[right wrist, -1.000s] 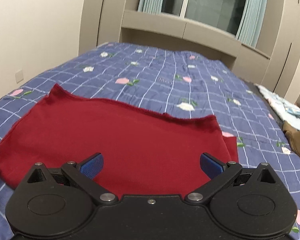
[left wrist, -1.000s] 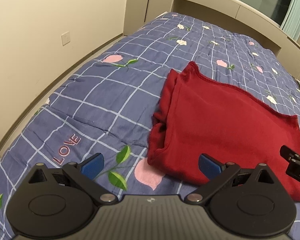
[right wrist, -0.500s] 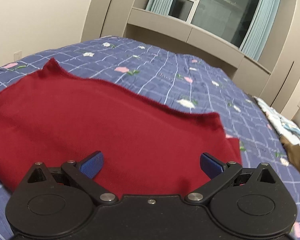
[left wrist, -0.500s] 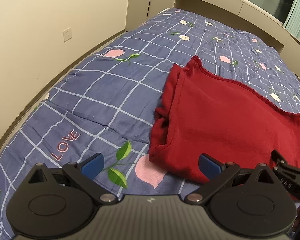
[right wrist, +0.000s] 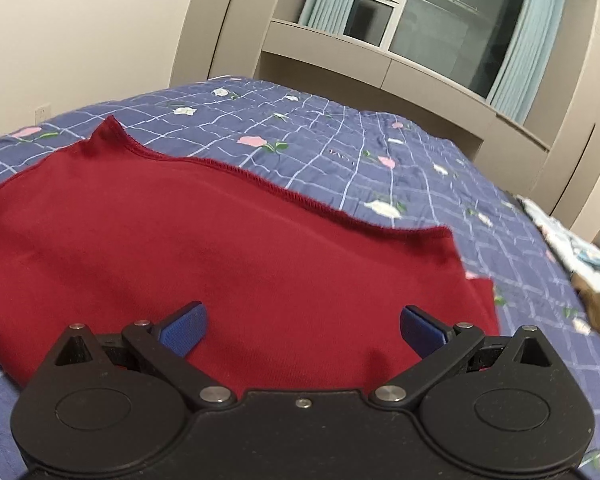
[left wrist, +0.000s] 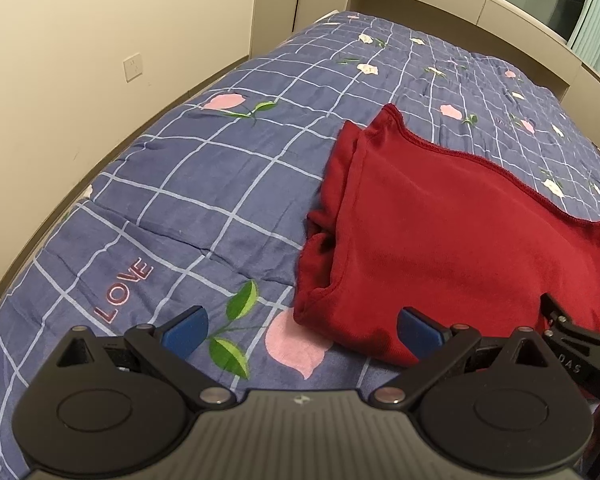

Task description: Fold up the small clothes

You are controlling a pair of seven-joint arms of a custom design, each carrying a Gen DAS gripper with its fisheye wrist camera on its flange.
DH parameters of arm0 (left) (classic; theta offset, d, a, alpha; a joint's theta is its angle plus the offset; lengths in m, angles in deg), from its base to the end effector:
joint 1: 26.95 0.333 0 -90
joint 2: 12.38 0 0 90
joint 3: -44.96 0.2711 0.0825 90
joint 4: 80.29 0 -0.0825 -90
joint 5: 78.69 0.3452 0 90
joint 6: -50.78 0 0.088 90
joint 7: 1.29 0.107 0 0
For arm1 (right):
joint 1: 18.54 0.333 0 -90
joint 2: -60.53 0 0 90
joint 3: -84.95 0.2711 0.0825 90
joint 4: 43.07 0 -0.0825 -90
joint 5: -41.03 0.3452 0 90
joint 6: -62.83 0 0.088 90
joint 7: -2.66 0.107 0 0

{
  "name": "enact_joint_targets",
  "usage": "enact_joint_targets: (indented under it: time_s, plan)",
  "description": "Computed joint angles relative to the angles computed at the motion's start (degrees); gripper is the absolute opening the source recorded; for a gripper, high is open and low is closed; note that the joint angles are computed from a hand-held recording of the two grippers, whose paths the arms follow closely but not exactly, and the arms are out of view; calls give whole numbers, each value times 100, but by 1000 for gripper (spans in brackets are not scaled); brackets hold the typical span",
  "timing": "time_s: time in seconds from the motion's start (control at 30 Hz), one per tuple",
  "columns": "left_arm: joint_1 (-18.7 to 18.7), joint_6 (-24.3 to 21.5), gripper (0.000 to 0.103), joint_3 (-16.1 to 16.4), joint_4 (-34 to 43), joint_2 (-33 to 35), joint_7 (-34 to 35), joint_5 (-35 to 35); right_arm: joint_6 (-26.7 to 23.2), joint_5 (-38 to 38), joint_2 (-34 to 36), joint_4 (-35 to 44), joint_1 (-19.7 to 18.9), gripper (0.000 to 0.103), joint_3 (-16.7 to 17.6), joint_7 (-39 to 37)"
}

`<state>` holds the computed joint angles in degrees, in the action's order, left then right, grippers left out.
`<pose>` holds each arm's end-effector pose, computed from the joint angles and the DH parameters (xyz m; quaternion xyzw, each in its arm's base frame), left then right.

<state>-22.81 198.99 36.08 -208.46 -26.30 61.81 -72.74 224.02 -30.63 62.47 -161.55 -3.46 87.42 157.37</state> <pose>0.4945 -0.0472 0.5082 -0.7713 0.5639 -0.2248 0.1912 0.5111 0.2100 0.4452 -0.6998 0.5421 -0.3876 0.2572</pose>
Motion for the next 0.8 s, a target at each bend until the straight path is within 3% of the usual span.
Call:
enact_joint_targets:
  time_s: [0.13, 0.23, 0.5, 0.8]
  plan:
    - [21, -41, 102, -21, 94, 92, -63, 117, 586, -868, 12, -134, -142, 102, -136, 1218]
    - [19, -79, 102, -30, 167, 151, -115, 212, 678, -727, 28, -140, -188, 102, -129, 1150]
    - [-40, -183, 102, -24, 326, 268, -205, 373, 369, -1451, 10, -106, -106, 102, -51, 1688]
    - [-77, -6, 102, 76, 479, 506, -141, 377, 564, -1419, 25, -115, -172, 102, -88, 1773]
